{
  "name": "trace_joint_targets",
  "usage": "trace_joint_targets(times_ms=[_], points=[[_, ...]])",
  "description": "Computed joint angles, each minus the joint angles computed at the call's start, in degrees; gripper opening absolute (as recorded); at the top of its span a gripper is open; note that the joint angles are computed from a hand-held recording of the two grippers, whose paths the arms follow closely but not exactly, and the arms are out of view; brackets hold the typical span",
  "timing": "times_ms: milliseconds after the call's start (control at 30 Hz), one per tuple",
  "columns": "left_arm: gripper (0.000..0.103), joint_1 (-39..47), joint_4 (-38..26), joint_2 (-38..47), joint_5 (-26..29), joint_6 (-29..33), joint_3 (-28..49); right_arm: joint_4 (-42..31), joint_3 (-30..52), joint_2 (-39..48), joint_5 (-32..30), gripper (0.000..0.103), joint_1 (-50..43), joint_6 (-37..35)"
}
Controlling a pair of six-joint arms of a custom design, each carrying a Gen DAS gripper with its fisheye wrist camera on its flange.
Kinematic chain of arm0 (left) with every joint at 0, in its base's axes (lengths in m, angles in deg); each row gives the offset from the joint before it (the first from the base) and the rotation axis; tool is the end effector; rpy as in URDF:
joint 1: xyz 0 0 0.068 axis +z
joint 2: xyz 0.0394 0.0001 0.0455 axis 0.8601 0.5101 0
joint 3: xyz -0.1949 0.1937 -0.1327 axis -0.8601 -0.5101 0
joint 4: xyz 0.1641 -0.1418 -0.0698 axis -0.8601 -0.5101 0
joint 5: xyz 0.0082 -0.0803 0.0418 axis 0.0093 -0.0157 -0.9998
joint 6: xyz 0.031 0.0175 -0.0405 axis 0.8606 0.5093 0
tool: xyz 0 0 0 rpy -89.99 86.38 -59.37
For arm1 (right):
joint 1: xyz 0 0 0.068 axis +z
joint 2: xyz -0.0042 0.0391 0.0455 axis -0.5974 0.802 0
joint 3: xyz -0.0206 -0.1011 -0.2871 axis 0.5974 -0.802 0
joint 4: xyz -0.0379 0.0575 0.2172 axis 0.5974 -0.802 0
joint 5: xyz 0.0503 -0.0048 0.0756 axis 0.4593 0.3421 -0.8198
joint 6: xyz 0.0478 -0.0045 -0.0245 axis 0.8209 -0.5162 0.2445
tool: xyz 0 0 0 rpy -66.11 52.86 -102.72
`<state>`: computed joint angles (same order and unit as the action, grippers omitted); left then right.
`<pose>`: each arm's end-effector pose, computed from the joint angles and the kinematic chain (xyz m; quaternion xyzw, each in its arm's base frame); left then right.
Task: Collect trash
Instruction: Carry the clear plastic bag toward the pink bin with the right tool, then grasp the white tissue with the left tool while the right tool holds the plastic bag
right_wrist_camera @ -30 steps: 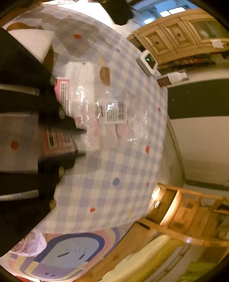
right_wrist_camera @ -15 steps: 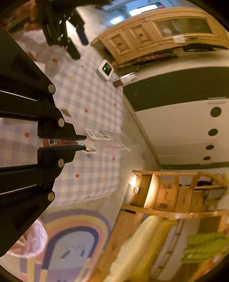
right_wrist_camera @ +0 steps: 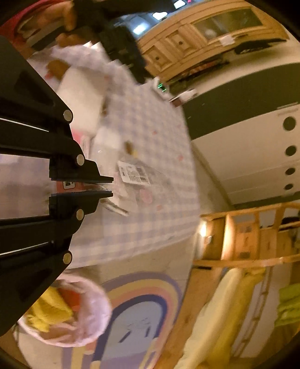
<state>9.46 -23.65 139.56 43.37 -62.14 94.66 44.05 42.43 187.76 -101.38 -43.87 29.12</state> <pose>0.1941 -0.1901 0.1014 -0.1929 0.8834 0.0588 0.4231 0.2968 -0.0161 0.1128 -0.3079 0.8790 0.2097 0.2976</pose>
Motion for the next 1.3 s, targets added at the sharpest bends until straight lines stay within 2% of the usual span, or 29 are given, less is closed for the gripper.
trace_joint_targets(times_ms=[167, 233, 300, 500, 567, 600, 667, 700, 833, 967, 1133, 1300], points=[[0.078, -1.1, 0.5, 0.2, 0.1, -0.5, 0.4, 3.6, -3.4, 2.6, 3.6, 0.014, -2.2, -4.5], [0.078, -1.3, 0.6, 0.4, 0.1, -0.4, 0.5, 3.4, -3.6, 3.2, 3.1, 0.033, -3.4, -5.7], [0.078, -1.6, 0.4, 0.9, 0.2, -0.4, 0.9, 3.6, -3.8, 3.1, 1.2, 0.043, -4.8, -5.6], [0.078, -1.4, 0.5, 2.2, 0.9, 0.6, 2.1, 1.4, 0.8, 5.3, -2.8, 0.046, -4.7, -2.9], [0.078, -1.4, 0.4, 2.4, 1.0, 0.8, 2.4, 0.8, 2.4, 6.4, -2.2, 0.043, -3.4, -1.2], [0.078, -1.4, 0.4, 2.5, 1.0, 0.9, 2.5, 0.7, 3.2, 7.0, -1.6, 0.039, -2.7, -0.3], [0.078, -1.4, 0.6, 2.7, 1.2, 1.3, 2.6, 0.1, 4.3, 7.7, -1.1, 0.02, -2.0, 0.8], [0.078, -1.6, 0.1, 2.7, 1.1, 1.2, 3.0, -0.6, 4.5, 7.5, -1.5, 0.0, -2.1, 0.8], [0.078, -2.3, 0.9, 3.0, 1.2, 2.0, 3.5, 2.1, 1.1, 3.6, -4.5, 0.0, -4.6, 0.3], [0.078, -3.5, 3.0, 3.4, 1.1, 4.6, 4.7, -0.8, 1.0, -2.3, -9.2, 0.0, -9.4, -0.5], [0.078, -4.2, 6.0, 6.4, 3.5, 9.7, 9.1, 1.8, -1.0, -7.3, -9.3, 0.0, -13.2, -0.3], [0.077, -4.3, 6.2, 11.1, 7.4, 14.4, 16.2, 3.8, -1.3, -7.7, -9.2, 0.0, -17.0, -0.8]])
